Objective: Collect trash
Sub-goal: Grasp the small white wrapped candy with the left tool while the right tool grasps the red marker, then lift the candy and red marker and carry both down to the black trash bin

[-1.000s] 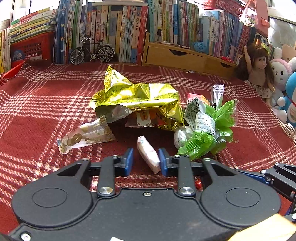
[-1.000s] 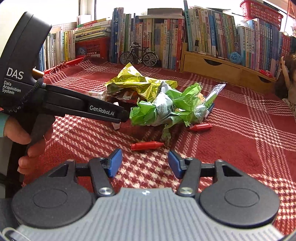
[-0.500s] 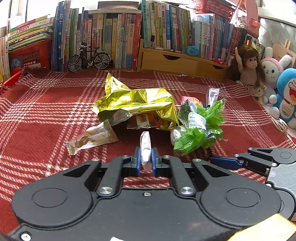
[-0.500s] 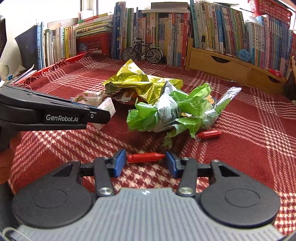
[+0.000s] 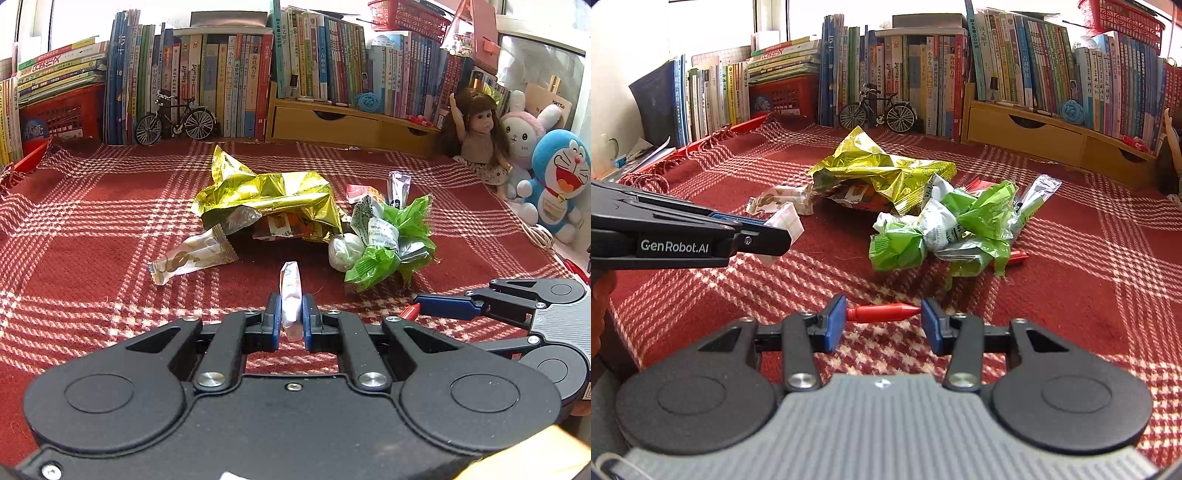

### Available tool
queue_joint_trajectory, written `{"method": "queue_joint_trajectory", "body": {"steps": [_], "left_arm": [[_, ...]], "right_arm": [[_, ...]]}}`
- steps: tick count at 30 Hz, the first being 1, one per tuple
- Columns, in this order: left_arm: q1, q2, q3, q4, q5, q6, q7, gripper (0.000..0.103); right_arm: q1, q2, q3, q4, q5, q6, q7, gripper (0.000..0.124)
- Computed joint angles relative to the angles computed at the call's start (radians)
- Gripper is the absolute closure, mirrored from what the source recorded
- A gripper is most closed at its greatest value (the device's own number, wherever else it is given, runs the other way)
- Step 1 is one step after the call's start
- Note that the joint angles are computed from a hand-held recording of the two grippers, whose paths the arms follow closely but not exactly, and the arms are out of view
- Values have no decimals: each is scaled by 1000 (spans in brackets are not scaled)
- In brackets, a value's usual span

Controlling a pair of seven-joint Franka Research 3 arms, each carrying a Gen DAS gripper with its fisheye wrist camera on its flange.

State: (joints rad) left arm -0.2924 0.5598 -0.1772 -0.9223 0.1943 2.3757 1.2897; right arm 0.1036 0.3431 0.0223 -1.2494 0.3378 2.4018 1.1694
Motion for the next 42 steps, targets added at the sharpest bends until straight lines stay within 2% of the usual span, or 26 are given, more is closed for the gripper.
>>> {"method": "queue_joint_trajectory", "body": {"steps": [7, 16, 24, 42], "left_arm": [[24, -104, -17, -154, -14, 48, 6, 92], [52, -212, -37, -294, -54, 61, 9, 92], [69, -324, -48, -449, -79, 120, 29, 93], [77, -545, -54, -719, -220, 187, 123, 93]], "right_arm": [[-2, -61, -1, -72, 17, 7, -7, 73], [-3, -132, -5, -146, 45, 10, -14, 73], [0, -200, -10, -225, 69, 4, -30, 73], [15, -352, -26, -394, 122, -61, -59, 73]]}}
